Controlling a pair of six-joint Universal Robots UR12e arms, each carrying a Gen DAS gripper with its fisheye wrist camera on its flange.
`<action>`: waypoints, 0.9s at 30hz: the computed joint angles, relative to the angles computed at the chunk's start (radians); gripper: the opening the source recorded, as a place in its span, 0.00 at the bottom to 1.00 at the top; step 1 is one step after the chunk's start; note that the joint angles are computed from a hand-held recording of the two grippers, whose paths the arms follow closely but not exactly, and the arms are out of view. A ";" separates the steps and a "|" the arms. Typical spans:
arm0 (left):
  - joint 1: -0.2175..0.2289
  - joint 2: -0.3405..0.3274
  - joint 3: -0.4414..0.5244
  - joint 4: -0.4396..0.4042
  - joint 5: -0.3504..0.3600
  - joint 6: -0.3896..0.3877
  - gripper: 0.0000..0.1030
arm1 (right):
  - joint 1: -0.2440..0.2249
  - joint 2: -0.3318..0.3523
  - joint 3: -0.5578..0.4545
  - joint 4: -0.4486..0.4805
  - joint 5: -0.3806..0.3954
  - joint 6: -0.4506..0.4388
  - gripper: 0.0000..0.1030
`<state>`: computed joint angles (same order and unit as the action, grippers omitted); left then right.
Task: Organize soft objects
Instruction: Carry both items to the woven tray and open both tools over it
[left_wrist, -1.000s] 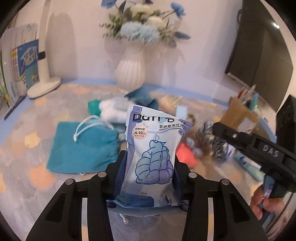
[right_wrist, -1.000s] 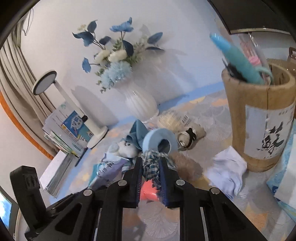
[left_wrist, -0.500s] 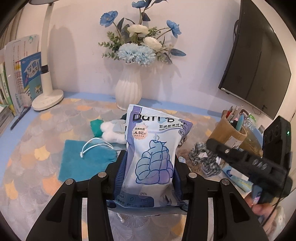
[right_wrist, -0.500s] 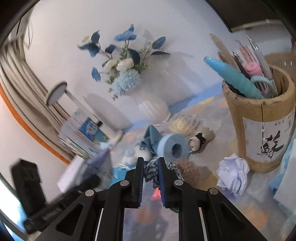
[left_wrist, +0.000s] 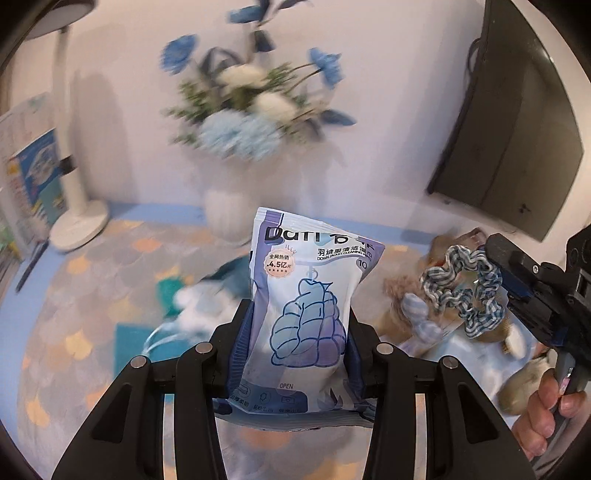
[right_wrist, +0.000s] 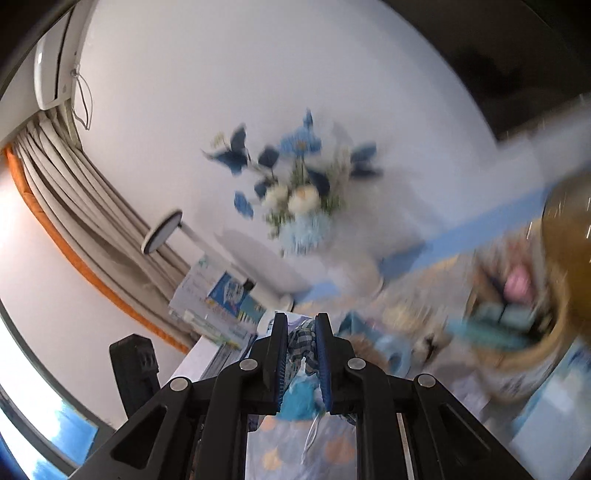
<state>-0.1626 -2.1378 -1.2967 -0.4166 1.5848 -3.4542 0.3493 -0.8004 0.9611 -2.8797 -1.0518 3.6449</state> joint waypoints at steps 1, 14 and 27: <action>-0.002 -0.012 0.036 -0.021 -0.013 0.008 0.40 | -0.003 -0.005 -0.012 0.013 -0.014 -0.009 0.14; -0.072 -0.251 0.493 -0.217 -0.224 0.107 0.40 | -0.072 -0.068 -0.037 0.128 -0.288 -0.045 0.14; -0.115 -0.479 0.883 -0.529 -0.345 0.152 0.50 | -0.127 -0.086 0.018 0.246 -0.399 0.027 0.29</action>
<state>-0.2778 -2.6166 -0.4137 -0.9453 1.2396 -3.3027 0.2221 -0.8861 0.9792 -2.6341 -1.4505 3.6717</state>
